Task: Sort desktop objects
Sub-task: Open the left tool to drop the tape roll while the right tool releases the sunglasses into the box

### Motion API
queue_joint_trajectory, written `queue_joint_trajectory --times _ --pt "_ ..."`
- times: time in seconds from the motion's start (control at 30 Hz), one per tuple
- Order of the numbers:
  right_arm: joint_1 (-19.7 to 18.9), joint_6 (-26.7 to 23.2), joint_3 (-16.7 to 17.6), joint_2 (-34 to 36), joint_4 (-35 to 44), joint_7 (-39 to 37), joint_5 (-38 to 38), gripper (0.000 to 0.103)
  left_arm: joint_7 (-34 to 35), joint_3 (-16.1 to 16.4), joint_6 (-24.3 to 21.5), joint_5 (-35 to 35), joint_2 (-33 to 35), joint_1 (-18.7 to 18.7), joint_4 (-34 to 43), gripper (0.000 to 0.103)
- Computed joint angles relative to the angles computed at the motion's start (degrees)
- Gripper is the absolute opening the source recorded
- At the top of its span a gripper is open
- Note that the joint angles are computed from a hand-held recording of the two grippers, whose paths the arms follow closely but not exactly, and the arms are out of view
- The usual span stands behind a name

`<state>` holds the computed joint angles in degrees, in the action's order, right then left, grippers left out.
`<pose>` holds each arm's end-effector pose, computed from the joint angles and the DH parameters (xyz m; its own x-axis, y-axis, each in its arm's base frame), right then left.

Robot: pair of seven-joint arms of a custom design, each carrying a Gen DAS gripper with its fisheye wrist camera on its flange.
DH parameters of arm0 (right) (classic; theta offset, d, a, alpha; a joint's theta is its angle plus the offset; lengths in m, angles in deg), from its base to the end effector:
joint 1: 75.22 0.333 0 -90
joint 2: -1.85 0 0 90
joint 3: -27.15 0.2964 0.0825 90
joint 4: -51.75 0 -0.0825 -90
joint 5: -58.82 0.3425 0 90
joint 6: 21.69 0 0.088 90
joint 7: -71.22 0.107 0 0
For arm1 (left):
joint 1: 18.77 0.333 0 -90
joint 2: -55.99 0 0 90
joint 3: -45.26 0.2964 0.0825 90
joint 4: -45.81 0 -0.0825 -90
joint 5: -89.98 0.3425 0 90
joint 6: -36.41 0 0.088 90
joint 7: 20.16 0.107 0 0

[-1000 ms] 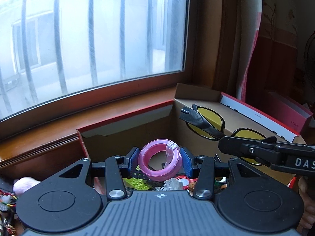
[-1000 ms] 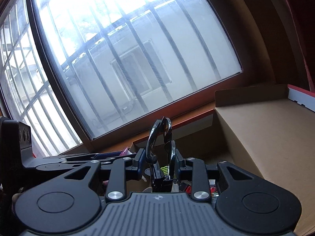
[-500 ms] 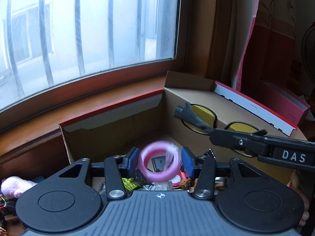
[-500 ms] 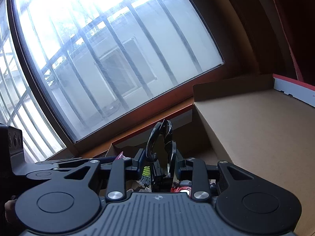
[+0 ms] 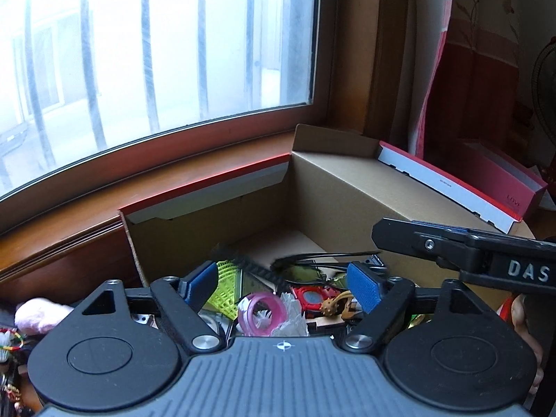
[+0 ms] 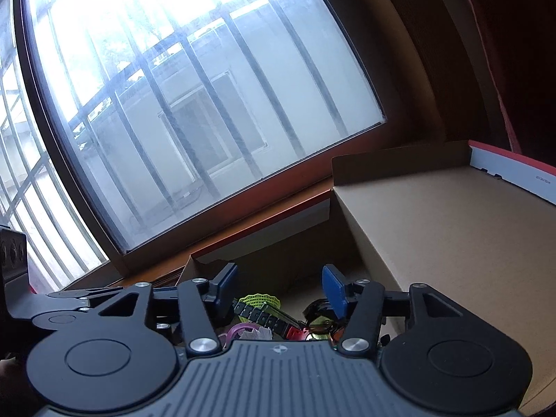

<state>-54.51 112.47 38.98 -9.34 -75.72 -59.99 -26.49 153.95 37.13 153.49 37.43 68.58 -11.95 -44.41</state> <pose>0.4193 0.2548 0.4985 -0.4324 -0.7649 -0.4774 -0.1144 0.5717 -0.8124 0.6125 -0.0491 0.5505 -0.9147 -0.4038 0.0184 -0.2582 0.5487 -0.7952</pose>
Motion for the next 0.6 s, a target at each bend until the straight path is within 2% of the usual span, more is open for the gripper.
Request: queue_joint_trajectory --times 0.13,0.37,0.6 --pt "1.10 -2.50 1.19 0.46 1.10 -2.62 1.49 0.071 1.15 0.43 0.14 -1.08 -1.26 0.71 -1.57 0.088" --pt "4.04 -8.87 2.98 2.33 3.94 -4.76 4.67 0.076 3.85 1.86 -2.34 -3.39 -1.49 3.03 -1.01 0.091" --pt "7.96 -15.40 3.51 8.16 11.39 -4.95 5.56 0.079 2.98 3.17 -6.21 -3.53 3.24 7.62 6.79 0.093"
